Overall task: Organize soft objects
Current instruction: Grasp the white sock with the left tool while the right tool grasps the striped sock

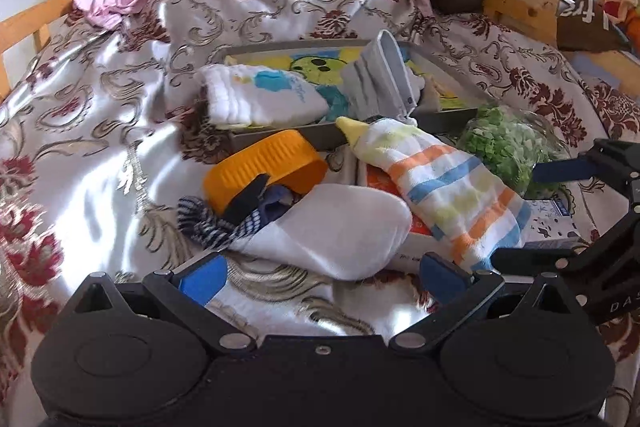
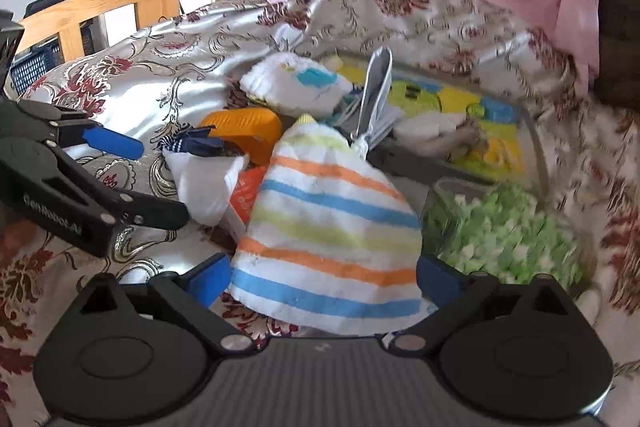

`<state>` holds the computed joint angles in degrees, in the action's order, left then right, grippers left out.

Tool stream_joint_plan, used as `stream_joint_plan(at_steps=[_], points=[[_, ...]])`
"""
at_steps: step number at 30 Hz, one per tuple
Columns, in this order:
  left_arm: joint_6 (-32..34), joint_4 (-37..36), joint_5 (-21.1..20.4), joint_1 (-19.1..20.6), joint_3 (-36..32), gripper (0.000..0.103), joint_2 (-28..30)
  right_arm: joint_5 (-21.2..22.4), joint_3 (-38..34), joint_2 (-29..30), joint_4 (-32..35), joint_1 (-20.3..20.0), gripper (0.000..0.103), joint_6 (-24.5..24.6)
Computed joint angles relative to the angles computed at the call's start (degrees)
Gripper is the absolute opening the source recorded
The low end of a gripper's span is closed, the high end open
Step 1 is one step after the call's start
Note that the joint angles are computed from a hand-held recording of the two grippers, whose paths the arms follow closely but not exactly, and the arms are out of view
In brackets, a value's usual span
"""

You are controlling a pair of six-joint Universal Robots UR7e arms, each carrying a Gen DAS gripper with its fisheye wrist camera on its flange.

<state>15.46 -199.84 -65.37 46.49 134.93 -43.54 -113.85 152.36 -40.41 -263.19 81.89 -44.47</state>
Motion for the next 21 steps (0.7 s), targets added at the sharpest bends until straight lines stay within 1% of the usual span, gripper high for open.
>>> stream_joint_plan(at_steps=[6,8,9,11,13,17,21], points=[[0.22,0.25,-5.14,1.59,-0.98,0.102,0.62,-1.11,-0.6,-0.22,1.71,-0.26,0.097,1.4],[-0.81,-1.03,-5.84,1.85,-1.27,0.102,1.14,-1.33,-0.82,-0.25,2.18,-0.48,0.095,1.84],[-1.73,-1.78,-5.43,1.73,-1.44,0.101,1.6,-1.85,-1.12,0.04,2.1,-0.28,0.094,1.94],[-3.76,-2.6,-4.08,1.32,-1.84,0.099,2.39,-3.77,-2.01,0.76,1.87,0.41,0.088,1.97],[-4.95,-2.04,-3.58,1.31,-2.54,0.097,2.94,-4.17,-2.31,0.65,2.69,0.47,0.085,2.5],[-6.18,1.5,-2.49,1.69,-3.82,0.088,3.45,-4.14,-2.37,0.54,3.51,0.32,0.083,3.32],[-7.02,1.87,-3.15,2.67,-4.23,0.082,3.51,-3.4,-2.33,0.38,4.18,0.05,0.082,3.77]])
